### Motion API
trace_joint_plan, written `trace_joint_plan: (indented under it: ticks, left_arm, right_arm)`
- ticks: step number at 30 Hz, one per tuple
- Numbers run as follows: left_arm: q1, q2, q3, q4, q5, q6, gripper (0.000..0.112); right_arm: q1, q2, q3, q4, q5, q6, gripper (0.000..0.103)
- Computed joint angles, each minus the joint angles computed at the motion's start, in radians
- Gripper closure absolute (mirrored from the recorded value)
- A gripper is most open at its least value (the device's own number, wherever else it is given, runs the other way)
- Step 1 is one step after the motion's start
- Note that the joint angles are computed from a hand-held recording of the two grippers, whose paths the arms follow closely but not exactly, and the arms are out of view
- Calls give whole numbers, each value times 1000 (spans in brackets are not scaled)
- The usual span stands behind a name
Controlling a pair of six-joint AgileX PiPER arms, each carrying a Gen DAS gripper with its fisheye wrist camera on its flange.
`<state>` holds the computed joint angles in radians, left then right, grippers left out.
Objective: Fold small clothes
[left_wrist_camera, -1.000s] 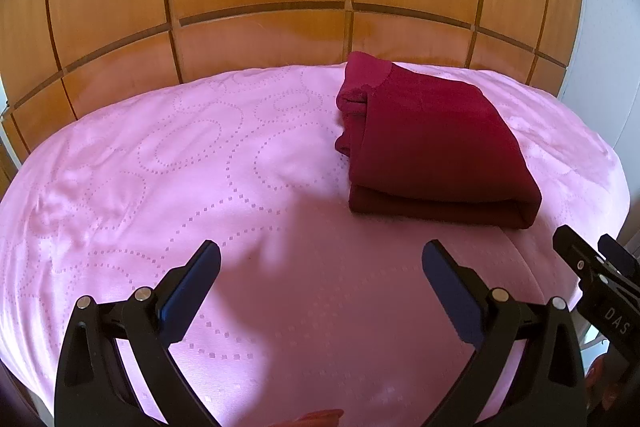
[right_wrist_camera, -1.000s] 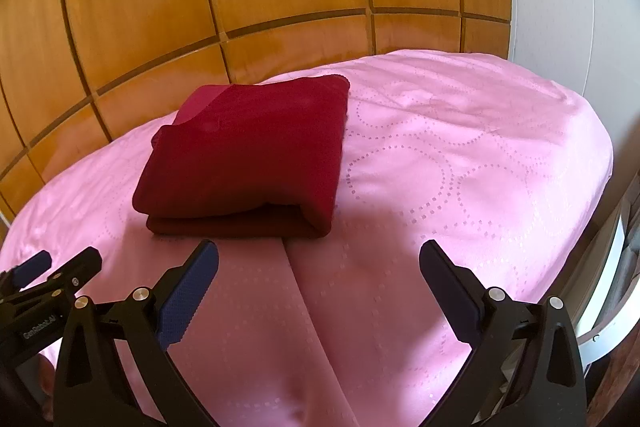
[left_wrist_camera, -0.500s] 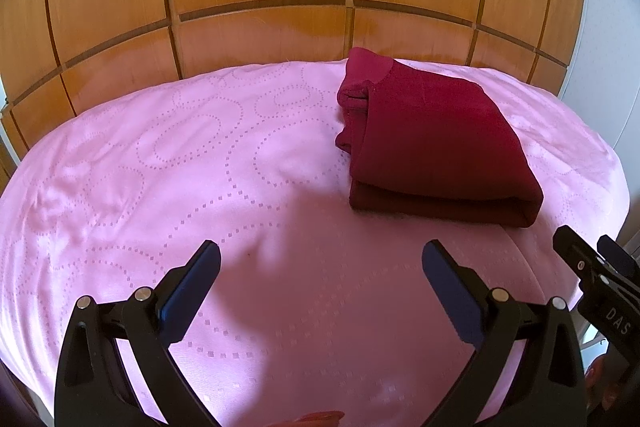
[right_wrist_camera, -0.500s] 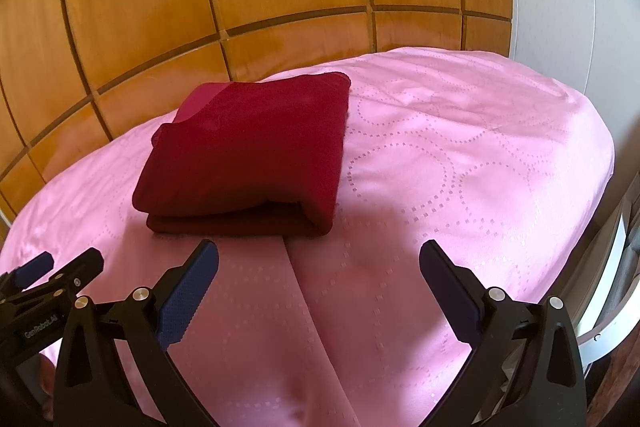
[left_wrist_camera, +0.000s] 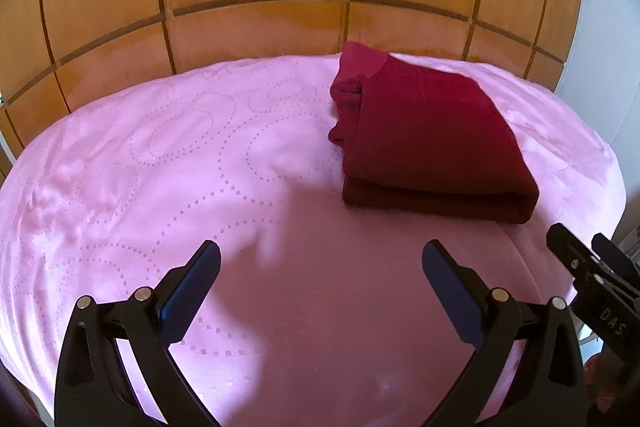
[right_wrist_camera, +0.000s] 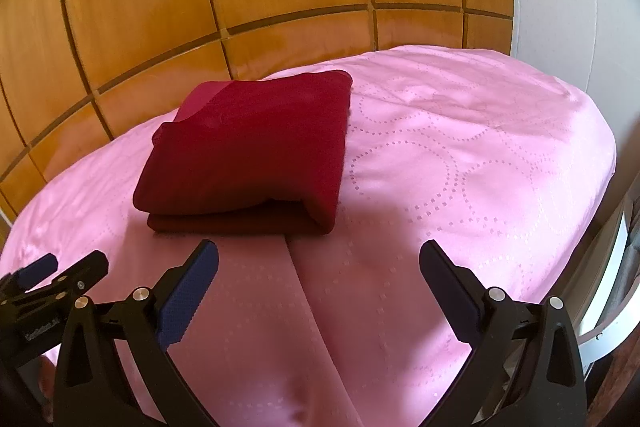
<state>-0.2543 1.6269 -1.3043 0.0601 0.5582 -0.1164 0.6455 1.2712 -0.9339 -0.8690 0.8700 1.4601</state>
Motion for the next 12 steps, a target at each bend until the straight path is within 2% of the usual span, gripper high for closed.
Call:
trace_joint_plan:
  ticks: [1, 3, 8, 12]
  left_arm:
    - [-13, -9, 15, 48, -20, -40, 12]
    - [-19, -12, 19, 46, -28, -19, 12]
    - [11, 30, -43, -60, 32, 107, 12]
    - [101, 116, -141, -143, 82, 213, 12]
  right_arm:
    - [-2, 0, 1, 2, -1, 0, 4]
    - [-9, 0, 3, 8, -8, -2, 4]
    - [-57, 5, 2, 49, -61, -55, 4]
    - [-202, 19, -12, 109, -154, -157, 4]
